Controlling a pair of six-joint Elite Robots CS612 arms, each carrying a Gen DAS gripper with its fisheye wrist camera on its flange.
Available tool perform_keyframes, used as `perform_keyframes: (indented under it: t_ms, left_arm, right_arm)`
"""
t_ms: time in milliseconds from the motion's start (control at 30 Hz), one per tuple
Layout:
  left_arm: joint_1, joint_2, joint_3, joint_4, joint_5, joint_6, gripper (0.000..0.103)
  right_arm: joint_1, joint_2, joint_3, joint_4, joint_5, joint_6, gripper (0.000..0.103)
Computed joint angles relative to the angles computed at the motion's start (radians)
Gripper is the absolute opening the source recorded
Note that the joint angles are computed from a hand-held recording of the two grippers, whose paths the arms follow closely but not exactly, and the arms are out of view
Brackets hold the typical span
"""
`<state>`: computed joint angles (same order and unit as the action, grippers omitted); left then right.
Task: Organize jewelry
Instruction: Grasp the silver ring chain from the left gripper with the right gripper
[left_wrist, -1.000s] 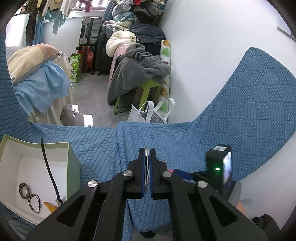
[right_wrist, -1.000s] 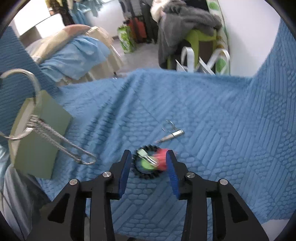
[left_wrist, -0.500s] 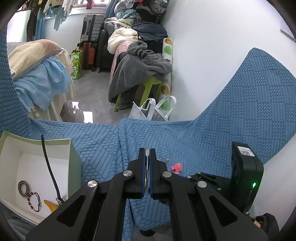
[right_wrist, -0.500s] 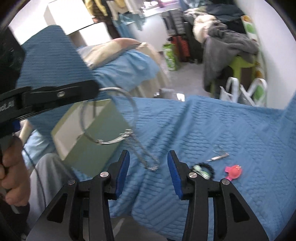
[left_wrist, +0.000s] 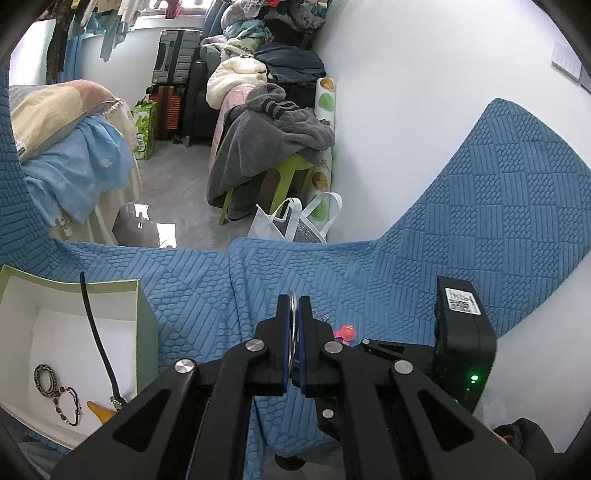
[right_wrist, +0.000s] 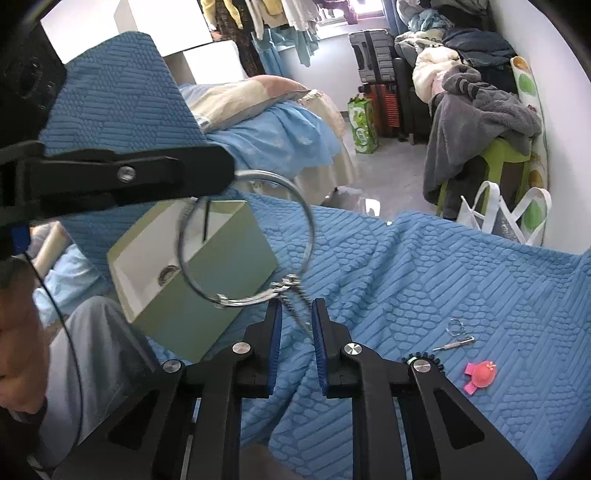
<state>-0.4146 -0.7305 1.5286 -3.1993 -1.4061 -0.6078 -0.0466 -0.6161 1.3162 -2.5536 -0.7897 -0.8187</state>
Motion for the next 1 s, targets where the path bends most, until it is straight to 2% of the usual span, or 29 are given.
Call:
perform_keyframes:
  t_ms: [133, 267, 367, 433, 500, 633, 800, 933, 1000]
  left_arm:
    - [0.001, -0.005, 0.007, -0.007, -0.006, -0.001, 0.003]
    - [0.004, -0.012, 0.014, -0.008, -0.019, -0.003, 0.003]
    - [0.003, -0.021, 0.022, -0.012, -0.01, 0.003, 0.003]
    - [0.003, -0.026, 0.028, -0.016, -0.004, 0.003, 0.003]
    - [0.004, -0.03, 0.035, -0.018, 0.002, -0.003, 0.003]
    - [0.005, -0.04, 0.051, -0.017, 0.023, -0.014, 0.003]
    - [0.009, -0.049, 0.069, -0.013, 0.04, -0.036, 0.003]
    - [0.014, -0.052, 0.078, -0.015, 0.036, -0.05, 0.003]
    - [0.016, -0.054, 0.084, -0.018, 0.038, -0.054, 0.003]
  right_arm:
    - [0.001, 0.001, 0.003, -0.019, 0.002, -0.005, 0.014]
    - [0.004, 0.003, -0.007, 0.014, 0.011, -0.025, 0.016]
    - [-0.001, 0.001, -0.005, 0.022, 0.064, -0.04, 0.016]
    - [-0.001, -0.001, -0.006, 0.036, 0.074, -0.048, 0.014]
    - [0.0, -0.004, 0.001, 0.024, 0.076, -0.047, 0.006]
    - [0.005, -0.014, 0.035, -0.108, 0.051, 0.017, 0.003]
    - [0.011, -0.018, 0.047, -0.208, 0.032, 0.127, 0.002]
    - [0.015, -0.019, 0.036, -0.192, 0.022, 0.184, 0.002]
    - [0.017, -0.02, 0.041, -0.226, 0.019, 0.205, 0.002]
